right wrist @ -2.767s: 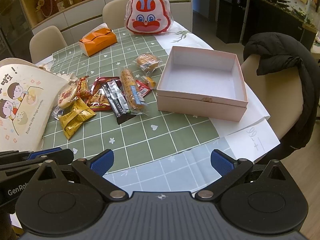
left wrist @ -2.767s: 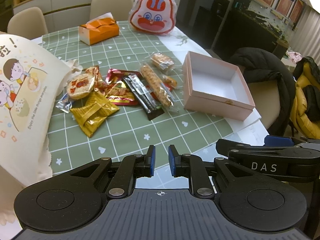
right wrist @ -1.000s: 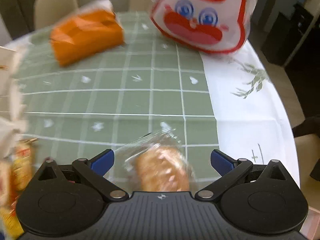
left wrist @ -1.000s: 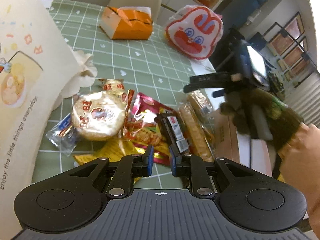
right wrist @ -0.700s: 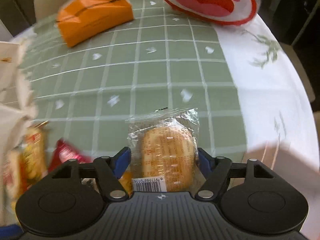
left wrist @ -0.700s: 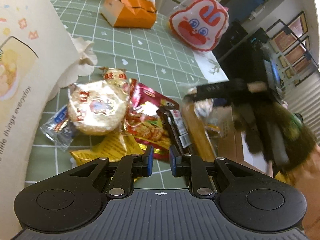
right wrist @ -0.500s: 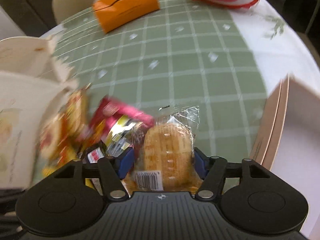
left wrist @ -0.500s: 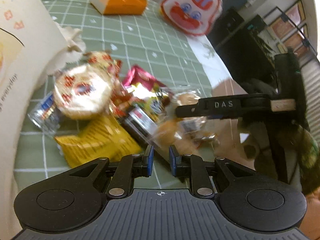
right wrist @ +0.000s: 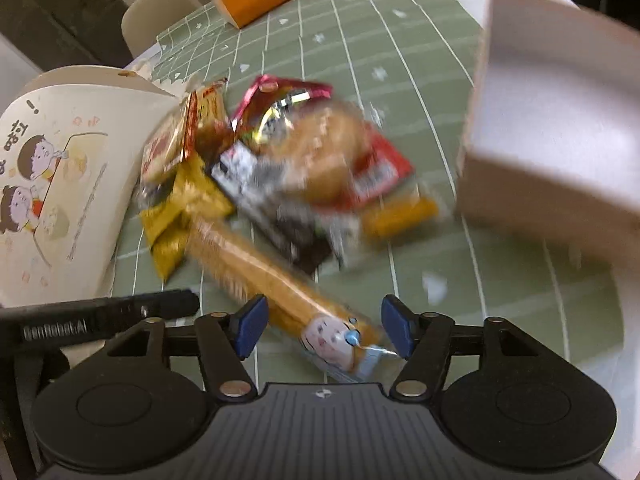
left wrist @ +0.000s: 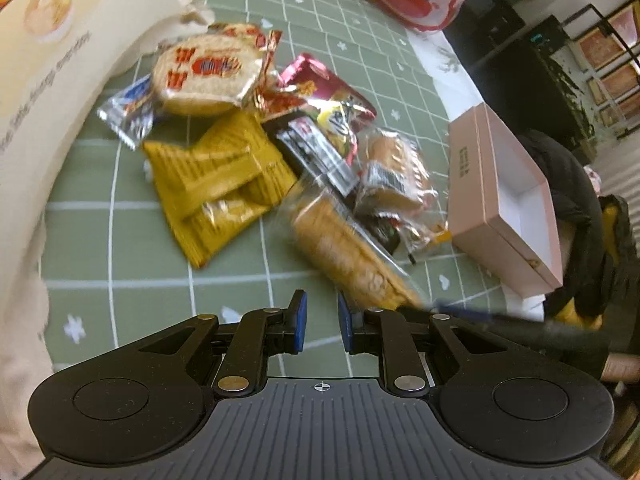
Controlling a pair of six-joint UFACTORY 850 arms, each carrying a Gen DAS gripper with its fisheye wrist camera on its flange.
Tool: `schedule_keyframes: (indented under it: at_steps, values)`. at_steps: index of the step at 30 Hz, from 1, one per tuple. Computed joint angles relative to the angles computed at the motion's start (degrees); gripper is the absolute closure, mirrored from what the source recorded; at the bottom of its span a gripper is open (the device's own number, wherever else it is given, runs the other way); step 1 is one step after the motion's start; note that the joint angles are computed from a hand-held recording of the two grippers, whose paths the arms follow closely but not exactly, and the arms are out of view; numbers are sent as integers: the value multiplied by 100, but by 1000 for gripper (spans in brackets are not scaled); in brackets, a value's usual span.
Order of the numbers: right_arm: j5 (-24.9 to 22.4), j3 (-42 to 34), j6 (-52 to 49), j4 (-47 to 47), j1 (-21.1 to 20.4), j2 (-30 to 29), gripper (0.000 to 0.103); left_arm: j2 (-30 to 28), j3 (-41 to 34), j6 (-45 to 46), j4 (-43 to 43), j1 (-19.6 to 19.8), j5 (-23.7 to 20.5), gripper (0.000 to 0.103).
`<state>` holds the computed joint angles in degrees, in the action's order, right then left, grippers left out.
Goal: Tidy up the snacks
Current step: 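Grasp the round wrapped bun with the right tool while the left tool grasps the long wrapped bread stick, then lift the bun with the right tool while the left tool carries the bread stick toward the pink box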
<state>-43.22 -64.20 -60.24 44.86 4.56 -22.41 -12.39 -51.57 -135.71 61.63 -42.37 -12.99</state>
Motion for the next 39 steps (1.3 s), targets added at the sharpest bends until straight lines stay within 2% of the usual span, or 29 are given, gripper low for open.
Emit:
schedule_keyframes:
  at_steps: [3, 6, 8, 10, 13, 15, 16, 19, 22, 24, 27, 29, 31, 35, 39]
  values:
    - [-431, 352, -354, 469, -195, 107, 33, -2, 28, -528, 271, -38, 30, 83]
    - [-899, 620, -719, 719, -251, 216, 32, -33, -5, -601, 161, -28, 59, 83]
    - [-980, 826, -1053, 884, -274, 374, 32, -52, -66, -644, 217, -48, 18, 83]
    - [-611, 1084, -1623, 1241, -318, 687, 29, -72, -139, -637, 294, -78, -59, 83]
    - [338, 1422, -2961, 2533, -364, 1074, 21, -85, -224, -210, -28, -124, -212, 83]
    - [962, 1381, -3191, 3224, -260, 1044, 21, -75, -244, 268, -483, -143, -332, 83]
    - [1108, 1253, -3018, 3360, -205, 941, 21, -68, -244, 453, -679, -148, -369, 83]
    - [914, 848, -2906, 3618, -61, 607, 20, -52, -244, 1155, -1318, -142, -360, 83]
    - [1416, 396, -3135, 3892, 401, 284, 17, -49, -252, 1687, -1756, -132, -309, 83]
    - [1859, 122, -2830, 3584, 730, 27, 17, -39, -257, 2191, -2193, -107, -231, 83]
    - [2157, -74, -2708, 3410, 939, -244, 18, -33, -254, 2332, -2267, -76, -177, 83]
    - [1884, 109, -2797, 3434, 839, -191, 27, -44, -230, 2047, -2058, -37, -94, 83]
    - [1637, 274, -2841, 3345, 705, -116, 44, -75, -240, 1763, -1909, -6, -93, 83]
    - [1136, 887, -2511, 2767, 219, 382, 48, -159, -312, 1099, -1301, 29, -89, 83]
    - [1253, 1518, -2534, 2726, -301, 908, 48, -474, -735, 1844, -1442, -67, -544, 82]
